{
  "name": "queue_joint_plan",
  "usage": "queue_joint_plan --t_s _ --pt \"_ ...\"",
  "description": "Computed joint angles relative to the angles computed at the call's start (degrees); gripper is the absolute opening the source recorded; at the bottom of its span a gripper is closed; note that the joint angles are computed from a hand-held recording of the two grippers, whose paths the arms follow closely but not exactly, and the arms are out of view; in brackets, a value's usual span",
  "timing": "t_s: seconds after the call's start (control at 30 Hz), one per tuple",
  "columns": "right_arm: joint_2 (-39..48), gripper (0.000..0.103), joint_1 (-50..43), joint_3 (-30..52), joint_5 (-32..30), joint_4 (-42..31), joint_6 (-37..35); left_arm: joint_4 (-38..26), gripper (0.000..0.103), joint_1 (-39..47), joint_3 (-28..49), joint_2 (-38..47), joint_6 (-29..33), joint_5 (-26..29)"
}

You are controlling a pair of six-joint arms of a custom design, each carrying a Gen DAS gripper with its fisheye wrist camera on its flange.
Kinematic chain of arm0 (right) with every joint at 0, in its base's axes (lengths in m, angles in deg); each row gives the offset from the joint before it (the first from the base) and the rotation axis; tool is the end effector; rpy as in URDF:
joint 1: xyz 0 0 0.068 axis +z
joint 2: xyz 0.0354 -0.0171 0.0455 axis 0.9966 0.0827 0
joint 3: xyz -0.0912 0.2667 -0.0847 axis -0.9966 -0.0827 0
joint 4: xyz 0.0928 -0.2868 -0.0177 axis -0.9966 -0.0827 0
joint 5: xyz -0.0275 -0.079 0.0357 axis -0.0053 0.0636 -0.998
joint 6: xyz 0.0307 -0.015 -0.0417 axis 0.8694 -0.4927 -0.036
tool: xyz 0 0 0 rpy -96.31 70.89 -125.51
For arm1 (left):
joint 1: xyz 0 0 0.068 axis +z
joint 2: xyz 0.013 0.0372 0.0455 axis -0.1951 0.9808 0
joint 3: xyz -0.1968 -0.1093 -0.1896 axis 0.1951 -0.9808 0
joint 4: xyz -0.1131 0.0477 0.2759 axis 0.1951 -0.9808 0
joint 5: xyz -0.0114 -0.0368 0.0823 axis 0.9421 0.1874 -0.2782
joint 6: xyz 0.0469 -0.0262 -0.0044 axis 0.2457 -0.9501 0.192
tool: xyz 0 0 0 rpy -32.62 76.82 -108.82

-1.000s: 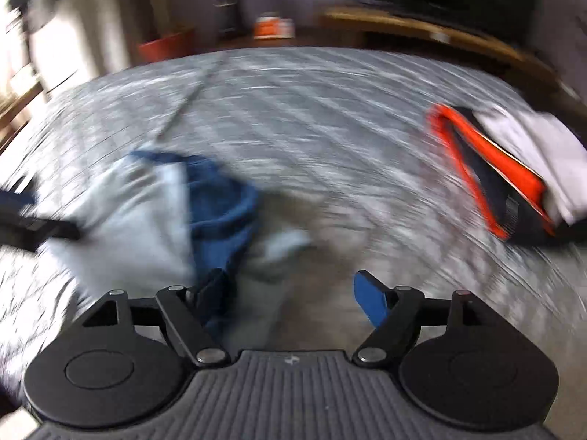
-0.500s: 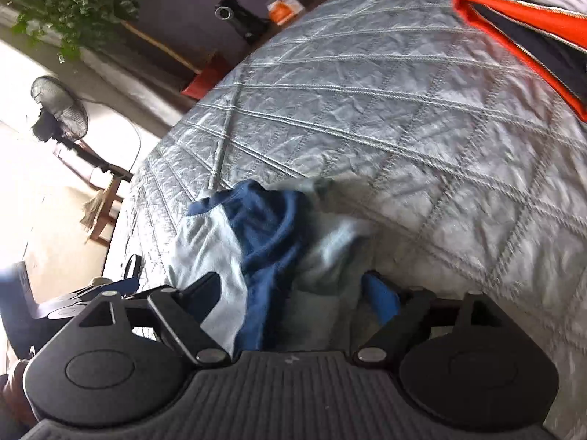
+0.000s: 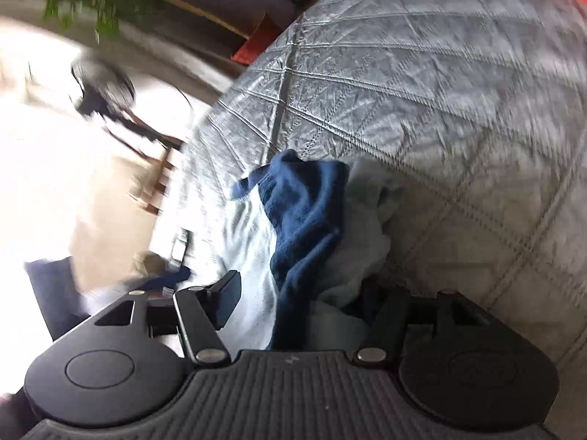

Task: Fold clothes

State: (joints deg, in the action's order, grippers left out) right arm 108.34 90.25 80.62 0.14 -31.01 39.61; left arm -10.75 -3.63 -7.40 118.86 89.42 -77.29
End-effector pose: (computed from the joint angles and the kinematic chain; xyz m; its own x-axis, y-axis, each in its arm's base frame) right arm 0.3171 0.0570 0.1639 -0.9714 0.0868 -0.2211 -0.1431 0.5293 0.8363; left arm 0.2870 0.0378 0.2138 -0.8929 0.0330 -0.4491 0.0117 0.9987 0.0501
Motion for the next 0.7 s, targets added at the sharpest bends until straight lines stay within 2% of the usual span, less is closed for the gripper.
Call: queue_joint_plan --t_s 0.07,0.13,0.17,0.2,0.23,0.27,0.37,0.43,0.47,0.5,0.53,0.63,0.7 --pt "0.4 0.055 -0.4 -0.3 -0.9 -0.6 -1.0 0.0 0.103 -0.3 -0.1 -0.2 0.2 -0.1" --pt "0.3 0.057 0.1 -0.2 -0.5 -1.2 -2.3 0.0 0.103 -0.6 -0.2 -0.3 0.2 -0.3" --pt "0.2 0.065 0.9 0.0 0.0 -1.0 -2.0 0.1 0.103 -0.8 -0.2 -0.2 0.2 -0.4" --pt "0.2 0.081 1.9 0.3 0.2 -0.2 -0.8 0.2 0.103 -0.9 -0.1 0.0 0.3 -0.5" --pt "0.3 0.090 3.0 0.7 0.2 0.8 0.9 0.2 0.103 -1.0 0.0 0.2 0.3 -0.6" --pt "0.5 0.103 4.1 1.1 0.2 1.9 2.6 0.3 0.103 -1.1 0.0 0.3 0.3 -0.7" --pt "-1.1 0.103 9.1 1.7 7.1 3.3 4.3 0.4 0.103 -1.5 -0.1 0.0 0.6 -1.1" --pt "-1.8 0.096 10.9 2.2 10.7 2.1 2.5 0.3 0.103 -1.3 0.0 0.2 0.6 -0.9" --pt "-2.0 0.079 10.9 2.1 11.8 2.1 2.8 0.3 0.103 -1.3 0.1 0.3 0.5 -0.9" --pt "-1.6 0.044 10.2 1.8 11.4 2.2 4.0 0.2 0.103 -1.3 0.2 0.4 0.5 -1.0" --pt "-0.9 0.022 9.1 1.4 10.4 2.3 5.7 0.2 0.103 -1.4 0.2 0.4 0.4 -1.0" --pt "0.0 0.023 7.5 -1.1 6.8 6.6 8.7 0.4 0.103 -1.5 0.1 0.5 0.6 -1.0" --pt "-0.1 0.028 6.5 -4.4 2.0 14.6 14.4 0.3 0.103 -1.3 0.1 0.6 0.4 -0.9"
